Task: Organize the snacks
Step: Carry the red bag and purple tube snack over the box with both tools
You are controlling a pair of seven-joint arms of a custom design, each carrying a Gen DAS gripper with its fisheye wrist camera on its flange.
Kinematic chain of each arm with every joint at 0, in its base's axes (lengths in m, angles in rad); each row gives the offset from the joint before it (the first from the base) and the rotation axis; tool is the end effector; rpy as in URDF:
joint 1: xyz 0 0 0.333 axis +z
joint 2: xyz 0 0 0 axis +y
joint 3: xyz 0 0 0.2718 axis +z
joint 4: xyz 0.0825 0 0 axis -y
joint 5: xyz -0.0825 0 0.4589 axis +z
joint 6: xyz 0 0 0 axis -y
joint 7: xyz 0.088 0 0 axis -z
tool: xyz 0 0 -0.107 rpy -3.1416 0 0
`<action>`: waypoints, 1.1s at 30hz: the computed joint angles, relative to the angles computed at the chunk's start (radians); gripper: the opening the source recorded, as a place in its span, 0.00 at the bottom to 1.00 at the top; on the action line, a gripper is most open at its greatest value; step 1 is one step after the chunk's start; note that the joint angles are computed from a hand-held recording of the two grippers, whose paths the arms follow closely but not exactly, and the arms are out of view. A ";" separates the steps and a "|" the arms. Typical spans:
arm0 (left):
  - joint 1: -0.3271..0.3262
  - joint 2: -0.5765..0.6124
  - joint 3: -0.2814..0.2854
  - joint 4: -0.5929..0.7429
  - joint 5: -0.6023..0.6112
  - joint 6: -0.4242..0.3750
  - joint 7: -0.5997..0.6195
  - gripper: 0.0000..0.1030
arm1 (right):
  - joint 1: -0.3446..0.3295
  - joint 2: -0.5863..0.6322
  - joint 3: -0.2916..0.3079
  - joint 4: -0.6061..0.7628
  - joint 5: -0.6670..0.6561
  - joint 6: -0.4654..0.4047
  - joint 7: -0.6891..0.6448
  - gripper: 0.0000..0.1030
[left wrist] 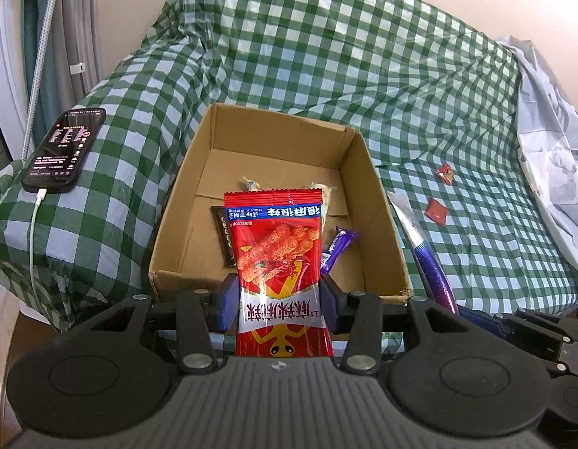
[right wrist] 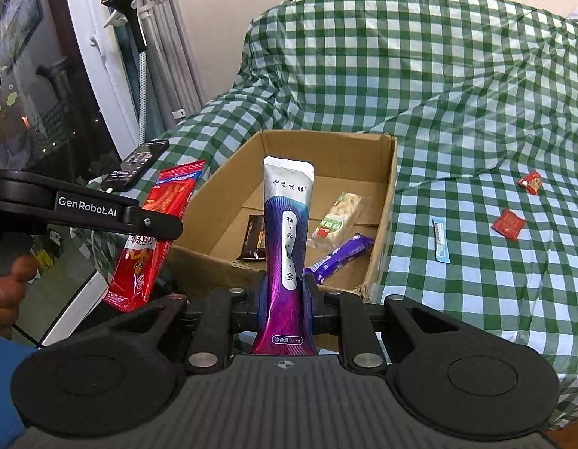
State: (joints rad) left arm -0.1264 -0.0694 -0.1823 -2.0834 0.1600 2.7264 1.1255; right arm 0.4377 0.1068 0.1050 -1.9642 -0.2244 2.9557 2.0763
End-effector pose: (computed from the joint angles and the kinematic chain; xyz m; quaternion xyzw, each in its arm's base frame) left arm 0.6169 -0.2044 0.4629 -0.6651 0.6586 -0.2937 0.1942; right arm 0.5849 0.3681 0.4462 -0.7079 0.5600 -0.1689 0.3959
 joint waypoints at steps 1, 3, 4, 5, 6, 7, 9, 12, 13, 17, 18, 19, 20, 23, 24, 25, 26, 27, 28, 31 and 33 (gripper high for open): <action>0.001 0.010 0.002 0.010 -0.003 -0.005 0.003 0.48 | -0.001 0.009 0.001 0.012 0.005 -0.008 -0.004 0.18; 0.005 0.033 0.004 0.037 0.007 -0.019 -0.005 0.48 | -0.002 0.026 0.002 0.033 0.017 -0.019 -0.011 0.19; 0.006 0.043 0.005 0.051 0.020 -0.028 -0.017 0.48 | -0.001 0.033 0.000 0.041 0.020 -0.024 -0.012 0.19; 0.007 0.059 0.007 0.071 0.032 -0.039 -0.025 0.48 | 0.000 0.045 -0.001 0.055 0.024 -0.032 -0.011 0.19; 0.009 0.080 0.010 0.099 0.050 -0.058 -0.037 0.48 | 0.001 0.054 -0.003 0.068 0.025 -0.042 -0.009 0.19; 0.009 0.100 0.013 0.127 0.070 -0.077 -0.047 0.48 | 0.004 0.067 -0.006 0.086 0.023 -0.054 -0.004 0.19; 0.007 0.145 0.021 0.187 0.101 -0.117 -0.063 0.48 | 0.009 0.099 -0.011 0.129 0.023 -0.080 0.002 0.19; 0.004 0.218 0.030 0.285 0.096 -0.165 -0.045 0.48 | 0.017 0.147 -0.021 0.193 0.021 -0.115 0.011 0.19; 0.001 0.239 0.034 0.312 0.100 -0.177 -0.043 0.48 | 0.017 0.167 -0.021 0.219 0.026 -0.124 0.008 0.19; -0.016 0.352 0.047 0.462 0.109 -0.242 -0.027 0.48 | 0.019 0.263 -0.024 0.346 0.052 -0.164 -0.011 0.19; -0.020 0.387 0.050 0.507 0.105 -0.265 -0.022 0.48 | 0.018 0.287 -0.023 0.376 0.062 -0.172 -0.020 0.19; -0.024 0.417 0.053 0.546 0.102 -0.284 -0.018 0.48 | 0.018 0.314 -0.022 0.412 0.071 -0.181 -0.031 0.19; -0.029 0.454 0.058 0.594 0.103 -0.309 -0.015 0.48 | 0.017 0.344 -0.021 0.451 0.082 -0.191 -0.044 0.19; -0.045 0.551 0.071 0.721 0.106 -0.370 -0.002 0.48 | 0.013 0.429 -0.020 0.564 0.117 -0.230 -0.078 0.19; -0.050 0.582 0.075 0.760 0.107 -0.388 0.003 0.48 | 0.012 0.458 -0.021 0.604 0.128 -0.246 -0.088 0.19; -0.055 0.610 0.079 0.797 0.107 -0.406 0.009 0.48 | 0.011 0.492 -0.021 0.650 0.139 -0.264 -0.098 0.19; -0.059 0.642 0.082 0.838 0.106 -0.424 0.015 0.48 | 0.011 0.518 -0.023 0.685 0.148 -0.278 -0.106 0.19; -0.065 0.676 0.086 0.883 0.107 -0.446 0.021 0.48 | 0.015 0.546 -0.029 0.722 0.151 -0.293 -0.108 0.19; -0.070 0.712 0.090 0.931 0.107 -0.470 0.026 0.48 | 0.016 0.576 -0.033 0.763 0.154 -0.309 -0.115 0.19; -0.085 0.811 0.100 1.064 0.104 -0.532 0.044 0.48 | 0.014 0.657 -0.036 0.873 0.178 -0.362 -0.128 0.19; -0.094 0.881 0.105 1.160 0.099 -0.576 0.061 0.48 | 0.014 0.711 -0.039 0.947 0.193 -0.398 -0.133 0.19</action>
